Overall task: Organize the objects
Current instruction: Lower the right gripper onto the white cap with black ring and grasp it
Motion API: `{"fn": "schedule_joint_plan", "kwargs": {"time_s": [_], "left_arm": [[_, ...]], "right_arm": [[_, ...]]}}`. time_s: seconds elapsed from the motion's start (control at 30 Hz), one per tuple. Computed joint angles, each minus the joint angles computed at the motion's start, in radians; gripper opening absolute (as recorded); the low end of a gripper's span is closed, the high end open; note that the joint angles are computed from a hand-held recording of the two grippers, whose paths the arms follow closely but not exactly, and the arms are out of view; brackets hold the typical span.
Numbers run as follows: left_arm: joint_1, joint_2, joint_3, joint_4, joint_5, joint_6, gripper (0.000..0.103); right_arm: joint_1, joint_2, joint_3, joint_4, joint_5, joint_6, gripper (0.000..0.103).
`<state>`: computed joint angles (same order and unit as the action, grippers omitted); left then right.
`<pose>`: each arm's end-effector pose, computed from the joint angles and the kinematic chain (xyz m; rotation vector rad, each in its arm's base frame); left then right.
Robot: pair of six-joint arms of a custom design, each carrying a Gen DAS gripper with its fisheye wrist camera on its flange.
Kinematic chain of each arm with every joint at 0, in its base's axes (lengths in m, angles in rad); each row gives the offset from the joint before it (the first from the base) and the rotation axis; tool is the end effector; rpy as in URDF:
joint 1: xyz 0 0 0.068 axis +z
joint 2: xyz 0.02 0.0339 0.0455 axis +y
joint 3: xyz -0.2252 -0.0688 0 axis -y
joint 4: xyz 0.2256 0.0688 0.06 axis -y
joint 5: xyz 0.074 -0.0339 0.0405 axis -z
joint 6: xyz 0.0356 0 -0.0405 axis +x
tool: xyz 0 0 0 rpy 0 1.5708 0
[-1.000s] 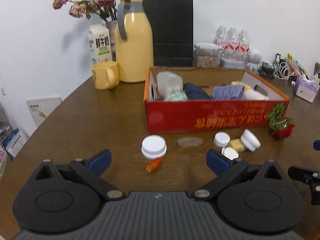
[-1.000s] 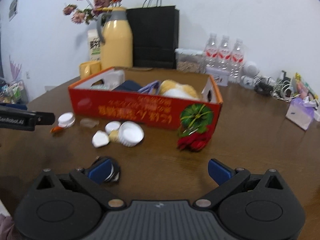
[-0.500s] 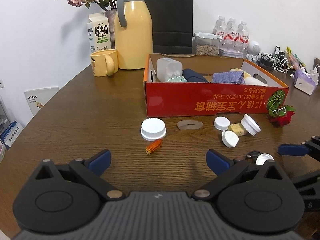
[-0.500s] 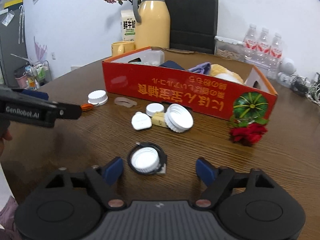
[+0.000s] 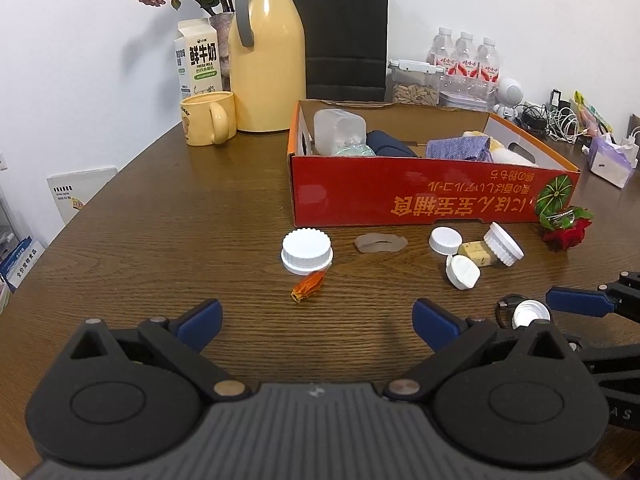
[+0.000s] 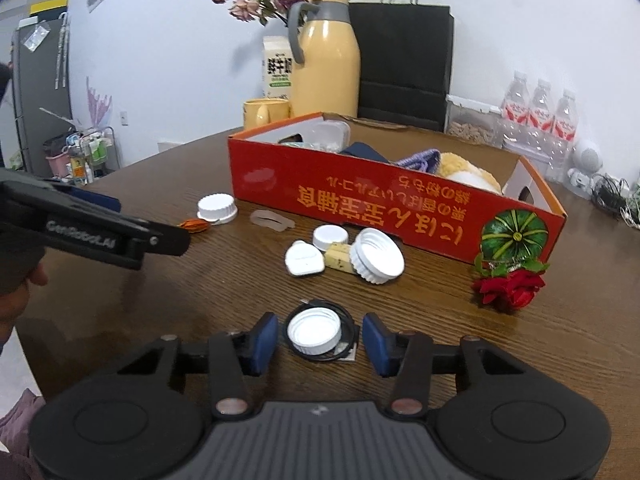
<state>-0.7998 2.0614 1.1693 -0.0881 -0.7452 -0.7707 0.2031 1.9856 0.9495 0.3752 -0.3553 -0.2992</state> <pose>0.2753 -0.2487 0.0910 -0.2311 2.2189 0.1359 0.3522 0.0852 0.0902 -0.7327 2.0795 0.3423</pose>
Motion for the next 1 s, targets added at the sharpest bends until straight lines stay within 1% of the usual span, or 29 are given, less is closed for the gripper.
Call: {"fn": "schedule_joint_plan", "kwargs": {"time_s": [0.03, 0.1, 0.17, 0.27, 0.53, 0.57, 0.6, 0.63, 0.93, 1.0], "left_arm": [[0.000, 0.001, 0.001, -0.001, 0.001, -0.001, 0.103], [0.000, 0.002, 0.001, -0.002, 0.003, -0.002, 0.103], [-0.001, 0.001, -0.001, -0.003, 0.003, -0.004, 0.103], [-0.001, 0.000, -0.002, -0.005, 0.002, -0.008, 0.103], [-0.001, -0.006, -0.012, -0.006, 0.007, -0.012, 0.103], [-0.001, -0.006, -0.012, -0.006, 0.007, -0.012, 0.103], [-0.001, -0.006, -0.011, -0.006, 0.007, -0.013, 0.103], [-0.001, -0.006, -0.011, -0.006, 0.007, -0.013, 0.103], [0.004, -0.004, -0.015, -0.005, 0.014, -0.017, 0.103], [0.005, -0.001, -0.014, -0.004, 0.016, -0.016, 0.103]], "right_arm": [[0.001, -0.003, -0.005, 0.005, -0.003, -0.006, 0.043], [0.003, -0.004, -0.006, 0.010, 0.000, -0.007, 0.031], [-0.001, -0.006, -0.006, 0.010, -0.008, -0.002, 0.026], [-0.002, -0.010, -0.014, 0.022, -0.009, 0.002, 0.025], [0.006, -0.005, -0.009, 0.014, -0.008, -0.021, 0.024], [0.003, -0.006, -0.010, 0.018, -0.013, -0.019, 0.022], [0.001, -0.006, -0.011, 0.021, -0.019, -0.016, 0.010], [-0.001, -0.006, -0.010, 0.019, -0.021, -0.014, 0.005], [-0.006, -0.003, -0.005, 0.023, -0.033, -0.007, 0.005], [0.000, 0.006, 0.006, 0.016, -0.027, -0.009, 0.012]]}}
